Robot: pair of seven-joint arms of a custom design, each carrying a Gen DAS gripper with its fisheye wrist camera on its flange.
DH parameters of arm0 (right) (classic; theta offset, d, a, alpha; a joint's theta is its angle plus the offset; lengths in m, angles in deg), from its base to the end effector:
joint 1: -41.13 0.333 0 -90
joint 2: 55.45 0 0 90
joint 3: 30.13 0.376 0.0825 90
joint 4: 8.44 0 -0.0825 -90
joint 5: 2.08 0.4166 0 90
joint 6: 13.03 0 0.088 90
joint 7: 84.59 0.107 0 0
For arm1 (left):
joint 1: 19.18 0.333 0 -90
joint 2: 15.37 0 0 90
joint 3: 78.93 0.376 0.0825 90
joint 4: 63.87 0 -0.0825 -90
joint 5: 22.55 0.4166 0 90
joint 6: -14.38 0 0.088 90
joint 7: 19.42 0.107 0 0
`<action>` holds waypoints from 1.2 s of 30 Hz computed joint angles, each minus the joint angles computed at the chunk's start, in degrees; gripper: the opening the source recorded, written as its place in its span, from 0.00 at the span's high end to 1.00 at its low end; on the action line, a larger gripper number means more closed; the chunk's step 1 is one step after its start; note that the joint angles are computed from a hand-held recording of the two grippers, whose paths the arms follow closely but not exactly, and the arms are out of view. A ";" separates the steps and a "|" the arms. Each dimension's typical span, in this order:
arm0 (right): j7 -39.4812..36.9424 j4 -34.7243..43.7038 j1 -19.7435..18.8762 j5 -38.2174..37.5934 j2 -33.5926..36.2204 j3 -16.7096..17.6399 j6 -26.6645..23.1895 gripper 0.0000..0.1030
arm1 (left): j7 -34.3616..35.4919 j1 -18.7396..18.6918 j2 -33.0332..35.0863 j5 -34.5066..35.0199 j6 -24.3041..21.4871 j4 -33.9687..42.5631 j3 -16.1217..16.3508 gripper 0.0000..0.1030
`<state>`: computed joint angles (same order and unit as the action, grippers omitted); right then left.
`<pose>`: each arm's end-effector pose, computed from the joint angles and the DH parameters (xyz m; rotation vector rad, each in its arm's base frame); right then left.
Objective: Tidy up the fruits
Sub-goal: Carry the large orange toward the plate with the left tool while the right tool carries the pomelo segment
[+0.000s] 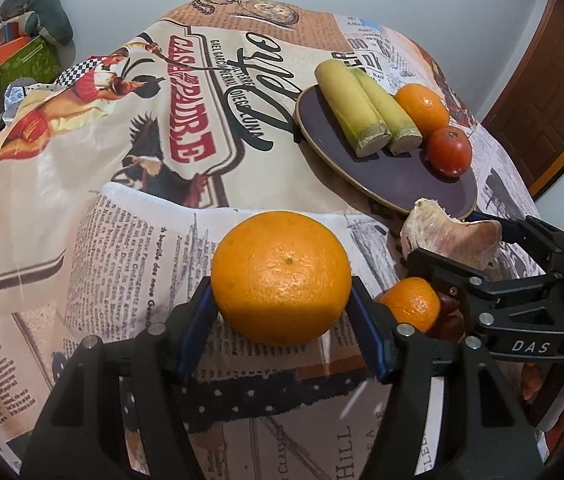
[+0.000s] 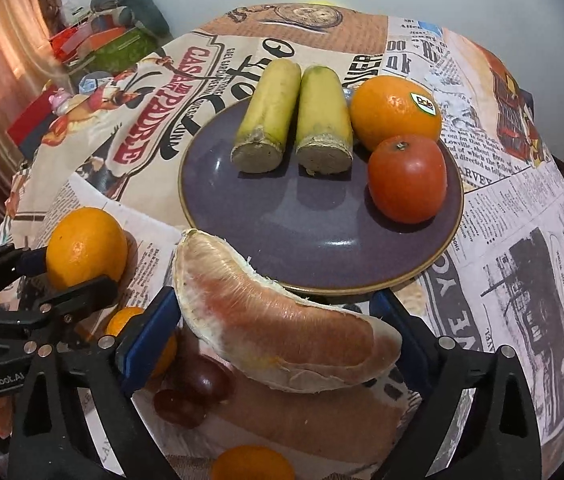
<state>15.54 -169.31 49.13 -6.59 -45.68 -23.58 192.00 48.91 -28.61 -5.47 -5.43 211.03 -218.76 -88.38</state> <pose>0.4107 0.1176 0.2539 -1.9649 1.6882 -0.4010 0.4253 -0.1821 0.2651 -1.7402 2.2441 -0.7550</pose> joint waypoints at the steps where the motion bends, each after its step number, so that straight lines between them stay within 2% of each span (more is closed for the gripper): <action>1: -1.13 -0.23 0.91 1.42 -0.19 -0.35 0.16 0.08 | -0.14 0.18 -0.14 0.19 -0.11 -0.09 -0.14 0.38; 12: -0.40 -2.56 1.42 0.91 -3.67 -1.18 3.12 0.09 | -1.33 0.88 -2.76 1.53 0.24 -0.98 -0.87 0.38; 16: -2.45 -3.19 2.79 3.82 -5.34 -2.16 4.09 0.09 | -2.37 1.25 -3.94 2.49 0.69 -0.87 -1.21 0.38; 25: -3.32 -3.76 3.04 6.18 -7.26 -3.84 6.72 0.09 | -0.98 -0.84 -3.64 0.83 -0.27 2.03 -1.24 0.38; 29: -3.94 -3.88 2.47 6.49 -7.33 -4.54 7.42 0.08 | -2.58 0.21 -1.58 3.77 -1.23 4.80 -2.95 0.38; 32: -3.08 -3.79 1.26 5.00 -7.19 -5.22 6.89 0.08 | -5.31 2.94 0.79 7.87 -3.33 7.69 -6.08 0.38; 36: -2.14 -3.87 -0.28 3.27 -6.84 -5.83 7.24 0.08 | -5.50 2.13 3.34 8.66 -4.64 10.38 -6.43 0.38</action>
